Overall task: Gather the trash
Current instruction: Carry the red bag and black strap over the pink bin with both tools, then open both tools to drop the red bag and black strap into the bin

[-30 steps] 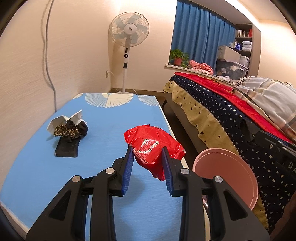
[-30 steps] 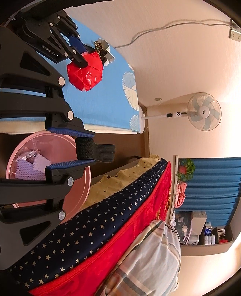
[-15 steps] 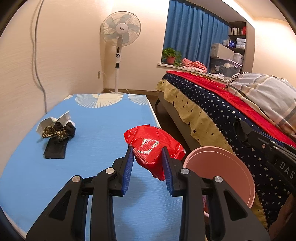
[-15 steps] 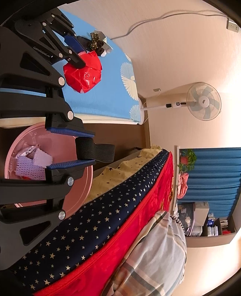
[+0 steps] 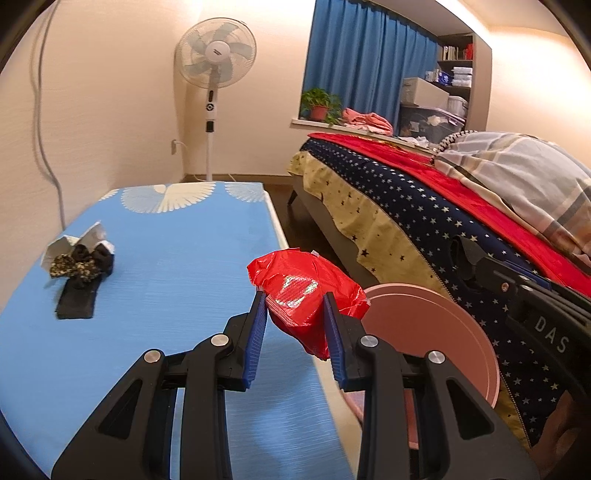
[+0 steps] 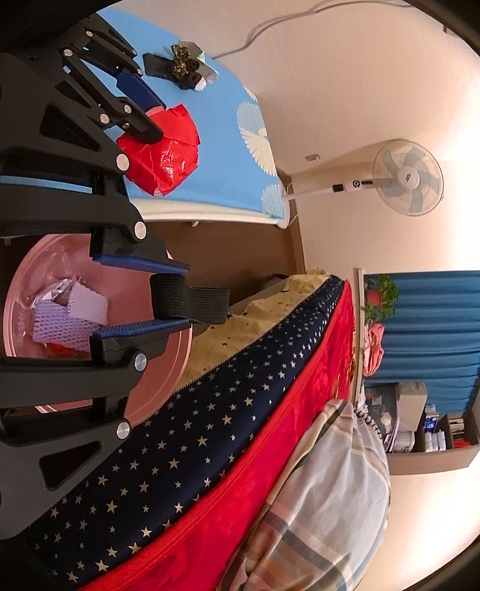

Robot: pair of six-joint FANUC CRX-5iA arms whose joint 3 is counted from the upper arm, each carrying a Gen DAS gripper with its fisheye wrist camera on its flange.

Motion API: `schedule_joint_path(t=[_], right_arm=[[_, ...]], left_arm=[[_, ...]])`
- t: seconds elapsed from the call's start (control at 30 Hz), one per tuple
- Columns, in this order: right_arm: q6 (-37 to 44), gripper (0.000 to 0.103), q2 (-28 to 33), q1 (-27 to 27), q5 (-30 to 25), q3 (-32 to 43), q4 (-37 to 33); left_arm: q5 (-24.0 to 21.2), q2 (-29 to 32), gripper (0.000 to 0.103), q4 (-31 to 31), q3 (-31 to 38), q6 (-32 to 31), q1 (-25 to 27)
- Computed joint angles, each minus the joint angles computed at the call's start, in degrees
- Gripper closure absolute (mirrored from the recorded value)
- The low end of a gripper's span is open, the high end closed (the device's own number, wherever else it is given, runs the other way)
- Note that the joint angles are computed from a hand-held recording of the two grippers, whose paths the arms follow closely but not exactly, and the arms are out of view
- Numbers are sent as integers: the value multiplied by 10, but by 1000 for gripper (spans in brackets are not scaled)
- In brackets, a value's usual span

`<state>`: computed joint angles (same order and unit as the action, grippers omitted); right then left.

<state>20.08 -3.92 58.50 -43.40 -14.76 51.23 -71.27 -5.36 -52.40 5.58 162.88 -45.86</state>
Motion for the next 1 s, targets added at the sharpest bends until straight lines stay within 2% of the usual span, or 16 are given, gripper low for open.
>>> schedule_joint_path(t=[0.7,0.77,0.8,0.83,0.9,1.0], right_arm=[[-22,78,15,-26,-62,12,2],[-25,76,16,-28,-66,12,1],[-28,74,16,-28,-69,13,2],[-30,67,17,-28,-72,13,3],[-35,54,17,-28,-76,13,4],[-39,53,16,-27,-75,11,10]], left_arm=[[122,48,72,99,11,-75,51],[148,45,71,121,2,-91,61],[166,42,70,136,-6,-101,68],[172,41,69,142,-9,-105,70],[174,42,58,148,-11,-106,73],[172,38,58,151,-16,-103,74]])
